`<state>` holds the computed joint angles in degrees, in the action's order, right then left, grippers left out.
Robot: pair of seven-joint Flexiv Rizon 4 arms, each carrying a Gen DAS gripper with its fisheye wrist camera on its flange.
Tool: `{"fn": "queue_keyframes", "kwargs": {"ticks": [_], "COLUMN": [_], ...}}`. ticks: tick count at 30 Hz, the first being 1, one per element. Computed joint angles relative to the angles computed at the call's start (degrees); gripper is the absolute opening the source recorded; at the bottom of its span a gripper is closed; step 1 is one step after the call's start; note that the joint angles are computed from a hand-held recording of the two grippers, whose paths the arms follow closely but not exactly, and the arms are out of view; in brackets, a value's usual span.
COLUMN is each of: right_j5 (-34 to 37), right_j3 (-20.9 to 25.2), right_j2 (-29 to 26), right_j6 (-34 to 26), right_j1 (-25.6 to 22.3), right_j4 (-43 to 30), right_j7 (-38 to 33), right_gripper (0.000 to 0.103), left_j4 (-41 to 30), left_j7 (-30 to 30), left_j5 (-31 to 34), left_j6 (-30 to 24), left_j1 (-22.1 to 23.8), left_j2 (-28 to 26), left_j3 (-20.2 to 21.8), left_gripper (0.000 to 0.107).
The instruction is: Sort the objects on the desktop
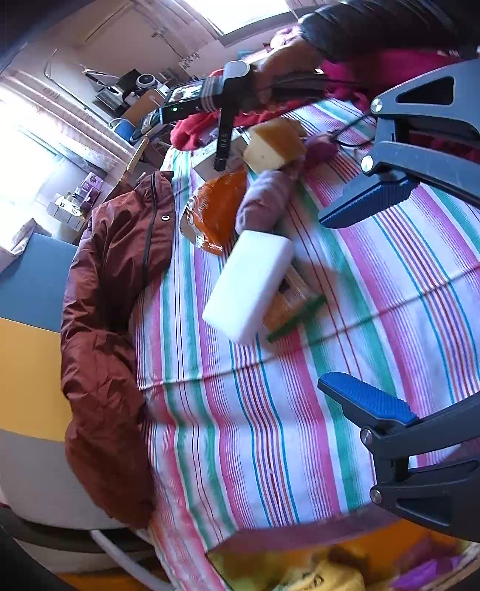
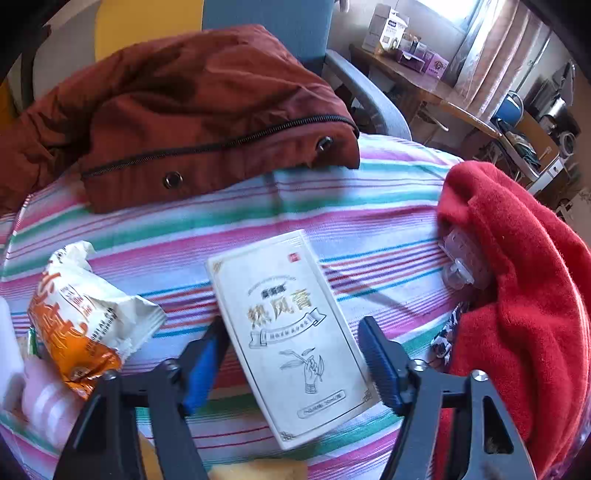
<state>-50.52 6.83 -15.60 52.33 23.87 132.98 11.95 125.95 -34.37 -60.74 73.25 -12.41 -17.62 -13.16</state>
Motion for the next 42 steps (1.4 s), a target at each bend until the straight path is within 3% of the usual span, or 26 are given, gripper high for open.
{"fn": "queue_keyframes", "kwargs": {"ticks": [4, 9, 14, 16, 25, 29, 36, 42], "right_j5": [0.62, 1.40, 1.99, 2.41, 4.06, 4.41, 4.99, 3.90], "right_j3": [0.16, 0.35, 0.44, 0.52, 0.68, 0.68, 0.68, 0.34], "right_j2": [-0.32, -0.33, -0.28, -0.30, -0.50, -0.65, -0.87, -0.57], "right_j6": [0.48, -0.01, -0.17, -0.31, 0.48, 0.40, 0.42, 1.18], "right_j1": [-0.05, 0.43, 0.68, 0.78, 0.95, 1.23, 1.55, 1.65], "right_j4": [-0.33, -0.78, -1.10, -1.29, -1.64, -1.97, -2.23, -1.86], "right_j7": [-0.94, -1.96, -2.72, -3.00, -4.65, -5.56, -6.92, -6.60], "right_gripper": [0.052, 0.052, 0.052, 0.052, 0.052, 0.052, 0.052, 0.051], "left_j4": [-3.08, -9.33, -16.28, -17.89, -30.65, -34.53, -39.12, -33.30], "left_j7": [-4.93, -15.19, -28.62, -31.67, -47.87, -51.19, -55.39, -48.71], "left_j5": [3.04, 5.72, 11.44, 13.44, 33.52, 39.98, 43.94, 41.53], "left_j6": [-5.13, -13.80, -19.22, -19.07, -24.17, -26.43, -28.98, -22.89], "left_j1": [0.51, 1.92, 2.09, 2.06, -1.18, -2.46, -3.10, 0.14], "left_j2": [-2.16, -6.41, -11.60, -12.75, -19.30, -21.11, -23.74, -21.60], "left_j3": [0.45, 0.56, 1.54, 1.48, 5.73, 6.74, 6.80, 3.35], "left_gripper": [0.081, 0.080, 0.080, 0.080, 0.081, 0.081, 0.082, 0.074]}}
